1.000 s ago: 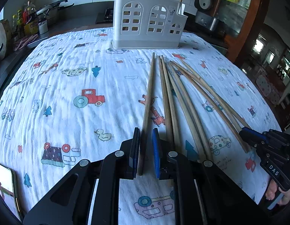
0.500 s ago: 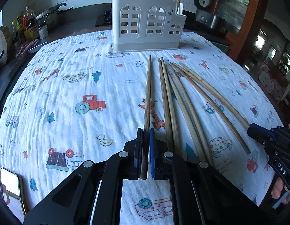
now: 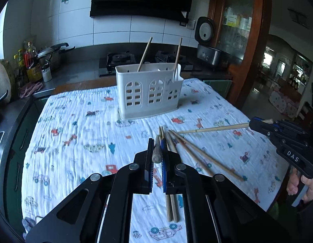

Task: Organize utensils
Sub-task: 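Lift the left tool's chopstick into the holder while the right tool inserts its own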

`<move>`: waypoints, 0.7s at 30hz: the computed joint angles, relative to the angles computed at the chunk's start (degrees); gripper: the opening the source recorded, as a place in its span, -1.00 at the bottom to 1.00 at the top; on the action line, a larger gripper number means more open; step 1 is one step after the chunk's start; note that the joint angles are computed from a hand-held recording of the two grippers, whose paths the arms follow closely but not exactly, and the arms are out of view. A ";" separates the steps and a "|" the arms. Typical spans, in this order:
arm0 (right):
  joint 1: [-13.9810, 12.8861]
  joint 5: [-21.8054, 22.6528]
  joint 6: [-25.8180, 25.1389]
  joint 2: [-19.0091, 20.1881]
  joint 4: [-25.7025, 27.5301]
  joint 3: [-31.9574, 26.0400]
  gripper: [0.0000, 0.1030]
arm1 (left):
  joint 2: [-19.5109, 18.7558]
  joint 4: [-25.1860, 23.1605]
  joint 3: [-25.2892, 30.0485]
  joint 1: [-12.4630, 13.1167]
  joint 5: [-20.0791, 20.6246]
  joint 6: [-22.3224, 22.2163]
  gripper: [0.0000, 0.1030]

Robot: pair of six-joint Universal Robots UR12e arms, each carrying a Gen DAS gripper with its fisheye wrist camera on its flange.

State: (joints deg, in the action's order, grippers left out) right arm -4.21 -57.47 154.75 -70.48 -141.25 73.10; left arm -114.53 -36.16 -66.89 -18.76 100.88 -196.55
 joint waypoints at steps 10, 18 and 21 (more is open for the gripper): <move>1.39 2.04 -1.51 8.69 13.82 -19.63 -0.86 | -2.47 -1.94 7.92 1.89 -1.99 2.25 -0.90; 2.66 -0.86 -2.15 16.16 20.71 -36.98 -0.86 | -5.64 -2.52 17.22 3.62 -3.53 4.17 -0.90; 3.10 -2.41 -1.72 19.35 22.28 -43.64 -0.86 | -7.39 -3.16 21.27 3.98 -2.54 4.98 -0.90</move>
State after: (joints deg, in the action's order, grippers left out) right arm -1.11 -59.88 153.03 -51.13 -118.97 29.47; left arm -121.92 -39.32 -45.62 -14.77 98.34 -191.57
